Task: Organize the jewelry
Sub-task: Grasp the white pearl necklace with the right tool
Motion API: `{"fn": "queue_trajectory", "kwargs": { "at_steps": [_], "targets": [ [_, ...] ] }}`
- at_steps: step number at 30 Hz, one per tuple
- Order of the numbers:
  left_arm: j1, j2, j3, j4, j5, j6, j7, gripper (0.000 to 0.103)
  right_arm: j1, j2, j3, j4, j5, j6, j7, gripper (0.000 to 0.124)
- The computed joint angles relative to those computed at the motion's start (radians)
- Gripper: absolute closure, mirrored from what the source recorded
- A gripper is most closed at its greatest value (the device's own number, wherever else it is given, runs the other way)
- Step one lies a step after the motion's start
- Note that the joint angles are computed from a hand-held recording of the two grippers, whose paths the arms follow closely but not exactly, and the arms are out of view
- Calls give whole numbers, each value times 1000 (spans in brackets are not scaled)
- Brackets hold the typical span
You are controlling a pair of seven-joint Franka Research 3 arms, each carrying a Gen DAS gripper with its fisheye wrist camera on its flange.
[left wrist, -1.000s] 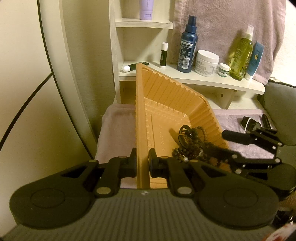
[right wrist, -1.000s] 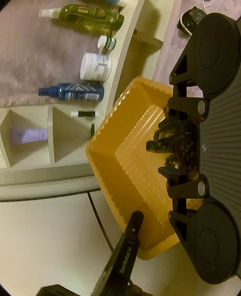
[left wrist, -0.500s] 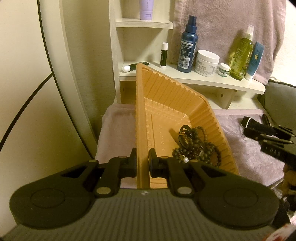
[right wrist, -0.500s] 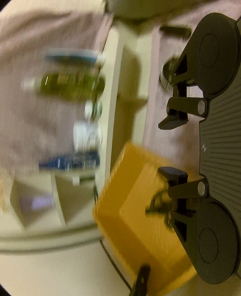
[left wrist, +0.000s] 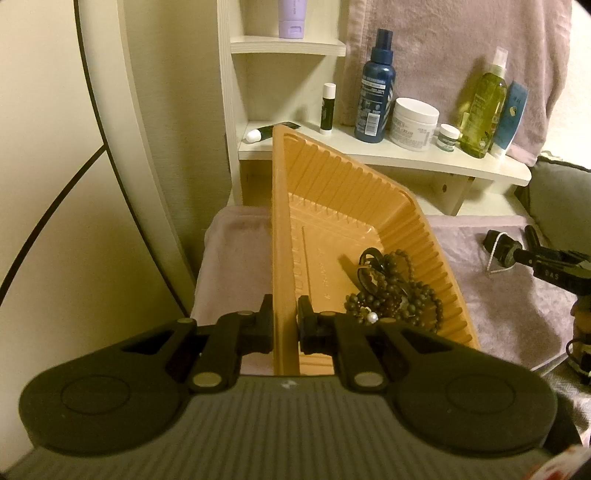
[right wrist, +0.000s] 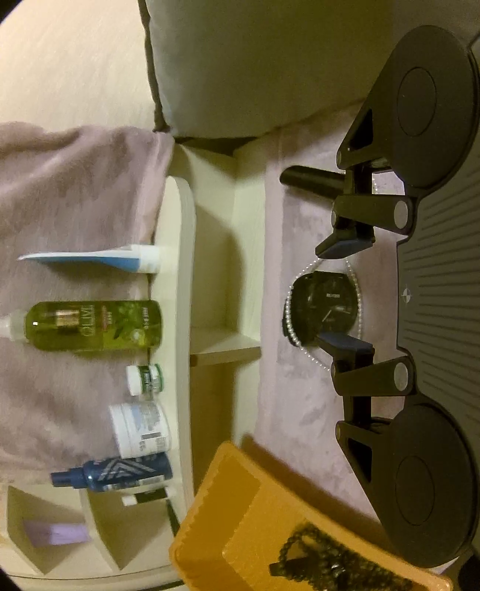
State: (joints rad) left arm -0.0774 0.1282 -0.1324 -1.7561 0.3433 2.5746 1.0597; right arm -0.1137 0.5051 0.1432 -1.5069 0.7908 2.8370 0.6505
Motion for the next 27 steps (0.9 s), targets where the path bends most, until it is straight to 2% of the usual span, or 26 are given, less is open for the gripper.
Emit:
{"fn": "queue_trajectory", "kwargs": {
  "at_steps": [4,6,10,14,17,22,23,27],
  "targets": [
    [0,1,0,1,3,-3,-2,92,-14,13,15,20,10,-13,-50,79],
    [0,1,0,2,5,-5,-2,92,-45,12,52,23,67,-13,-118,79],
    [-1,2,0,3,6,-7,-4,92,-36,19,40,51,75,-56,-132,79],
    [-2,3,0,6,9,-12,-6,92,-30,-10,47,23,119,-63,-166,79],
    [-1,2,0,4,8,-11,-5,92,-13,-27,39,-3,136,-102,-179,80],
    [0,3,0,4,4,-11,-1,92,44,3,-5,10,92,-105,-78,82],
    [1,3,0,5,2,-11,1,92,51,12,-11,19,81,-107,-44,86],
    [0,4,0,5,2,-10,1,92,55,47,-6,55,60,-98,38,91]
  ]
}}
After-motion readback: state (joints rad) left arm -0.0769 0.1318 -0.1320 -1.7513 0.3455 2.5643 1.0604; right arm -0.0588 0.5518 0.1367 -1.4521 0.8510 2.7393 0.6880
